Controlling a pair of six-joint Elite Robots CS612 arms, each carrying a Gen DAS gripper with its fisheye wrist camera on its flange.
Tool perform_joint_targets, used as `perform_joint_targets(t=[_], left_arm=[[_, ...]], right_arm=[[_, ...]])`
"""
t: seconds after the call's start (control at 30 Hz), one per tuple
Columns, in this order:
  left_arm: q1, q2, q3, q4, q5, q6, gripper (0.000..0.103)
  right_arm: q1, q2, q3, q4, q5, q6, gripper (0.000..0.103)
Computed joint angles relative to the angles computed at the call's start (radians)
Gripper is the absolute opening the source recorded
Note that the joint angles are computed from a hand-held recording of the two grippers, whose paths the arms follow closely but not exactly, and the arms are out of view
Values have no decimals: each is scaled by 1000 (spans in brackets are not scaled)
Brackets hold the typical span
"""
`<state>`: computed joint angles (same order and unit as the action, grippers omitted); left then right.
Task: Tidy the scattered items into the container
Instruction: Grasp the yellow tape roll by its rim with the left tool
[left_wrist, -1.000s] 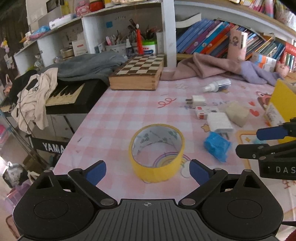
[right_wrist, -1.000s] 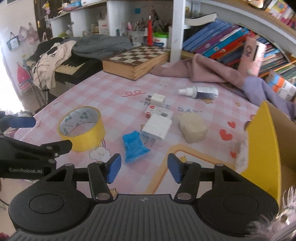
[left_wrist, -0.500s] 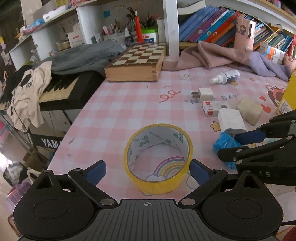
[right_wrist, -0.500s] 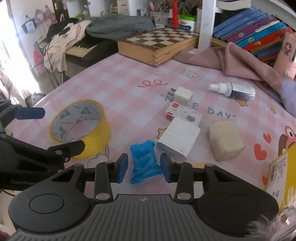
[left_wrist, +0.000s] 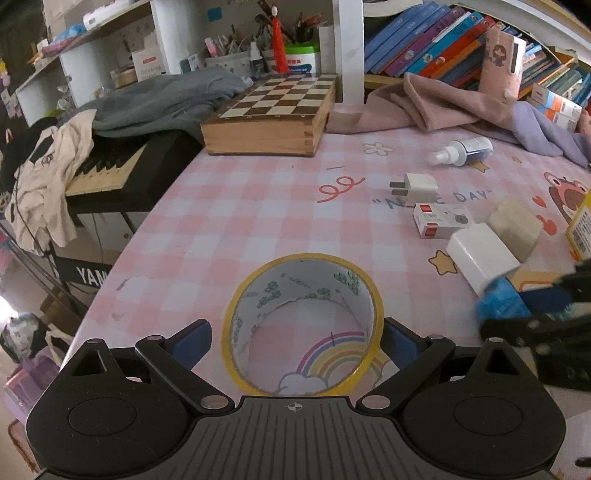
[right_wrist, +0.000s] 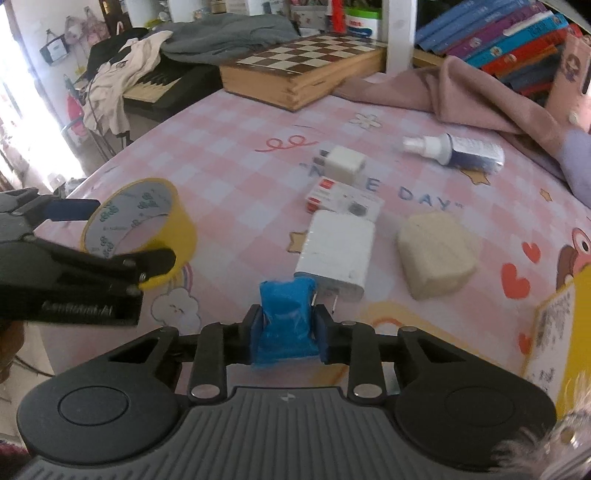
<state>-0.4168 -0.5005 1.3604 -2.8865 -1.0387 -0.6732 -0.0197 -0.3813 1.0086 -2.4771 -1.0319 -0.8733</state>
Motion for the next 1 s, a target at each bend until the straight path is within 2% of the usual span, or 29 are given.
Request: perform_joint_targets(t=[0.2, 0.27, 0.3, 0.43, 0.6, 0.77, 1.0], left_arm=[[7, 14, -31, 51, -18, -36, 97], [6, 15, -30, 52, -17, -40, 94], [6, 14, -25, 34, -24, -35, 87], [5, 7, -15, 24, -33, -41, 87], [-2, -8, 12, -50, -27, -35, 87], [-10, -29, 47, -106, -32, -18, 87], [-23, -64, 111, -202, -35, 24, 87]], right_arm=[[-2, -5, 12, -5, -8, -48, 27], [-2, -5, 16, -14, -8, -60, 28], [-2, -5, 19, -22, -9, -69, 28], [-1, -7, 30, -44, -10, -93, 27], [-7, -22, 55, -78, 17, -100, 27], [-15, -51, 106, -145, 32, -82, 27], [-28, -90, 188, -264, 42, 21, 27]])
